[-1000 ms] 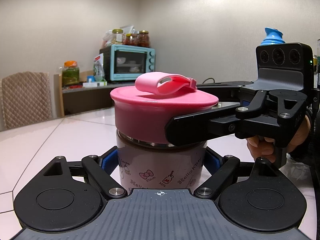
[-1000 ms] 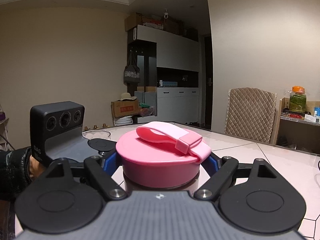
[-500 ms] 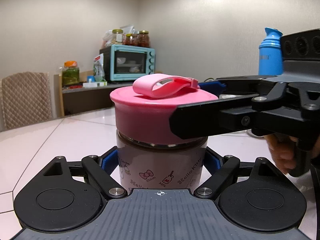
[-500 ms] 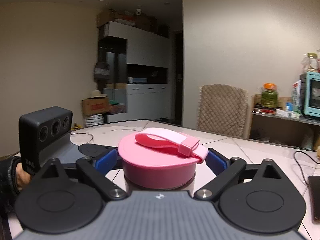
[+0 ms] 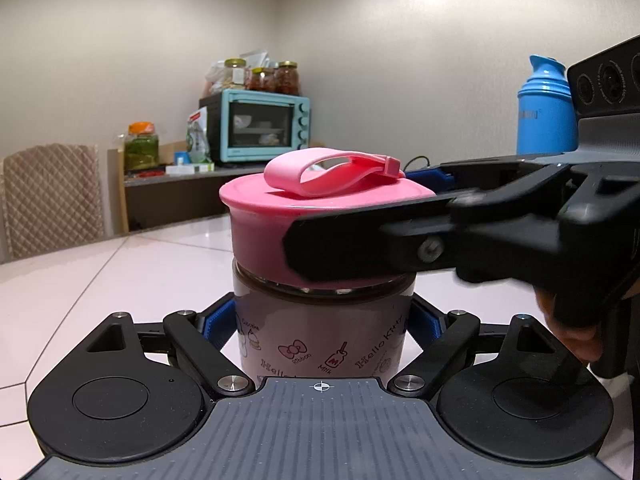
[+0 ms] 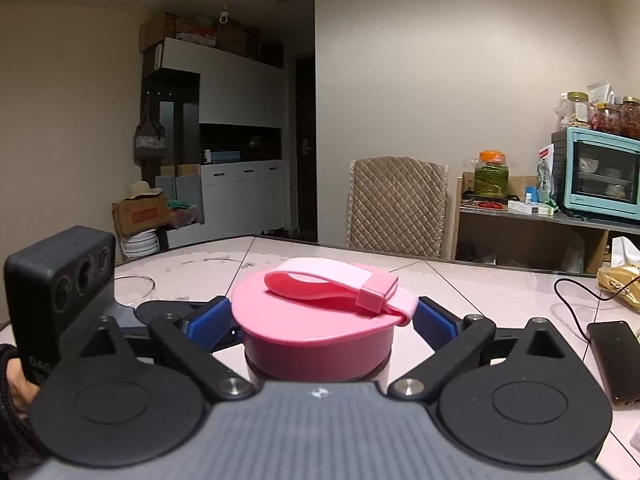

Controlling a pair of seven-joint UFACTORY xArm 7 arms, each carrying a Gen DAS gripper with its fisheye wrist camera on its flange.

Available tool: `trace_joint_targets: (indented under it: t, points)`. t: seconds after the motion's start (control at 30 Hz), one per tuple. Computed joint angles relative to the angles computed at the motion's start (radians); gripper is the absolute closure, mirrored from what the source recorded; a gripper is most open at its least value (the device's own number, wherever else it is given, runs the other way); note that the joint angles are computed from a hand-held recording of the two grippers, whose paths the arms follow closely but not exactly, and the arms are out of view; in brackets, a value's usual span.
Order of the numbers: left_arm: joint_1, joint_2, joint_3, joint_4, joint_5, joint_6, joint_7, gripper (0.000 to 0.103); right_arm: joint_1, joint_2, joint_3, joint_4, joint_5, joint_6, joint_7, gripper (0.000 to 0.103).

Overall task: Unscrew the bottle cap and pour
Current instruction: 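Lift the unscrewed pink lid off the jar with the right gripper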

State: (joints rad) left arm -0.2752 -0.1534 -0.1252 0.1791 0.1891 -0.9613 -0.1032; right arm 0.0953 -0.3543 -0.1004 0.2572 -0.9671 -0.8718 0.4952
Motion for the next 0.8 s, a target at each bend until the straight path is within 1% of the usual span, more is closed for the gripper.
trace_joint_targets:
  t: [0.13,0.2,0.27,0.33,0.43,0.53,0.67,0.8]
  points:
    - [0.0,-0.001,-0.001,0.0,-0.001,0.0,0.0,0.013,0.013,0.01,0.023,-0.003,0.056,0.011,-0.027,0.006]
    - [0.001,0.001,0.001,0.001,0.001,0.0,0.0,0.013,0.017,0.009,0.025,-0.003,0.067,0.022,-0.039,0.015]
    - [0.0,0.0,0.0,0.0,0.0,0.0,0.0,0.013,0.023,0.012,0.021,-0.004,0.07,0.021,-0.047,0.017]
    - [0.0,0.0,-0.001,0.0,-0.001,0.0,0.001,0.013,0.025,0.023,0.013,-0.003,0.065,0.005,-0.047,0.018]
    - [0.0,0.0,-0.001,0.0,0.0,0.0,0.0,0.013,0.015,0.051,-0.006,0.01,0.021,-0.039,-0.034,0.018]
    - [0.0,0.002,-0.001,0.001,-0.002,0.0,0.001,0.013,-0.014,0.09,-0.025,0.048,-0.065,-0.097,0.031,0.018]
    - [0.0,0.003,-0.002,0.003,-0.003,0.0,0.001,0.013,-0.055,0.09,-0.003,0.056,-0.087,-0.115,0.039,0.018]
    - [-0.002,0.006,-0.004,0.005,-0.008,0.001,0.003,0.013,-0.073,0.079,0.009,0.054,-0.094,-0.131,0.046,0.018]
